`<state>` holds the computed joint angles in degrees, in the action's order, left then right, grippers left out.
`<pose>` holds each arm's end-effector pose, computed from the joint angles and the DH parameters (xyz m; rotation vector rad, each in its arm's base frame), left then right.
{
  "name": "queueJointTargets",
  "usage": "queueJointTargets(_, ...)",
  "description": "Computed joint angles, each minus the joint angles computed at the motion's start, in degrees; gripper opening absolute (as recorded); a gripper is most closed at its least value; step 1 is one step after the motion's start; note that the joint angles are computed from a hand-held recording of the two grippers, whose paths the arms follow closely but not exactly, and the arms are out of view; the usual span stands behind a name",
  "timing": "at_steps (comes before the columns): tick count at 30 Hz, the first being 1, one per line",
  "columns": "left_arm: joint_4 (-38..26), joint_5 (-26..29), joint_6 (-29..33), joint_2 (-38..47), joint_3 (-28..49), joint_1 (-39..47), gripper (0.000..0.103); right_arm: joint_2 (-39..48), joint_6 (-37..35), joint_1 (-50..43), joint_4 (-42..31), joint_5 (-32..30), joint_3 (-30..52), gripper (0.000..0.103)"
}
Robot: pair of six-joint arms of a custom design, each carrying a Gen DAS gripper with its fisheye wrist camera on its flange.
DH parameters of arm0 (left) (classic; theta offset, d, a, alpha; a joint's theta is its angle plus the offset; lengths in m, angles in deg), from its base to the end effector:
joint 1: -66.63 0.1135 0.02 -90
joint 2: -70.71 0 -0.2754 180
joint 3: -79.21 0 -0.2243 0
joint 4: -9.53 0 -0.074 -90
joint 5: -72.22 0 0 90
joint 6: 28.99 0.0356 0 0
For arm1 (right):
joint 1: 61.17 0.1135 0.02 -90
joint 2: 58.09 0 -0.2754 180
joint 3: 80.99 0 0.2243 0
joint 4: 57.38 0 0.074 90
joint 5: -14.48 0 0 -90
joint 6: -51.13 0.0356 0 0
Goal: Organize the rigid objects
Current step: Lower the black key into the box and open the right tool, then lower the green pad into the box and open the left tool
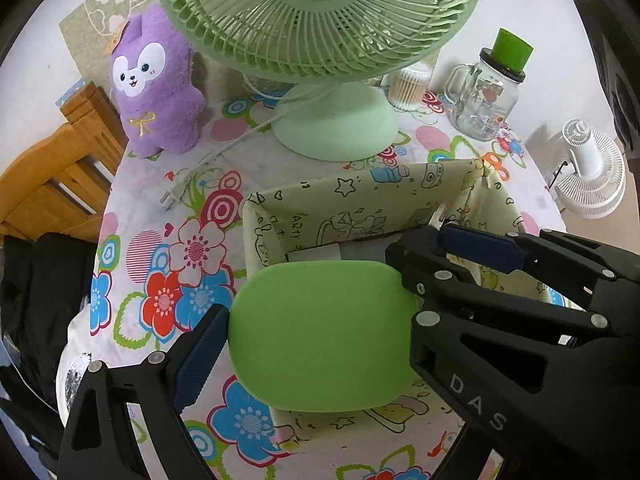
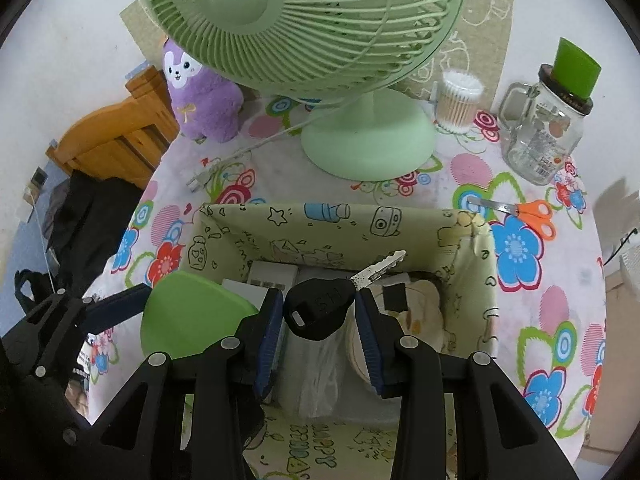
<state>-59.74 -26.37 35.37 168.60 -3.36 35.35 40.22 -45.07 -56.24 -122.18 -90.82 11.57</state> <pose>0.2762 -0.1616 0.2821 0.0988 2.7582 -0.0529 0.3171 0.0368 0.2614 -0.3330 2.7580 0.3677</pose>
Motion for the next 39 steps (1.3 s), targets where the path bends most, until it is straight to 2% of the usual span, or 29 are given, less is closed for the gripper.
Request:
queueJointTargets(3,-0.01,-0.22,0.00,0.00,-0.11,0.26,0.095,0.34,-0.64,-0.11,-0.08,-0.56,0.03,0.043)
queueJointTargets(8,-0.57,-0.16,0.06,-0.71,-0.37,0.95,0.095,-0.59,-0.46,-1.64,-0.02,-1.79,-0.02,0.067)
queueJointTargets(10,-0.93,-0.14,0.09,-0.88,-0.21,1.00,0.095,-1.39,-0.37,-2.39,-0.58,-2.14,0.01,0.072)
queueJointTargets(27,-2.18,-1.56,0.31,0.76,4.31,-3.71,0.095,-9.64,-2.34,-11.83,-5.12,-1.75,-2.42,0.080)
queueJointTargets(39,-0.49,-0.72,1.51,6.23,7.24,-6.10,0.095,-10.54,-3.98,-18.32,-6.25,-0.62,-3.66,0.086)
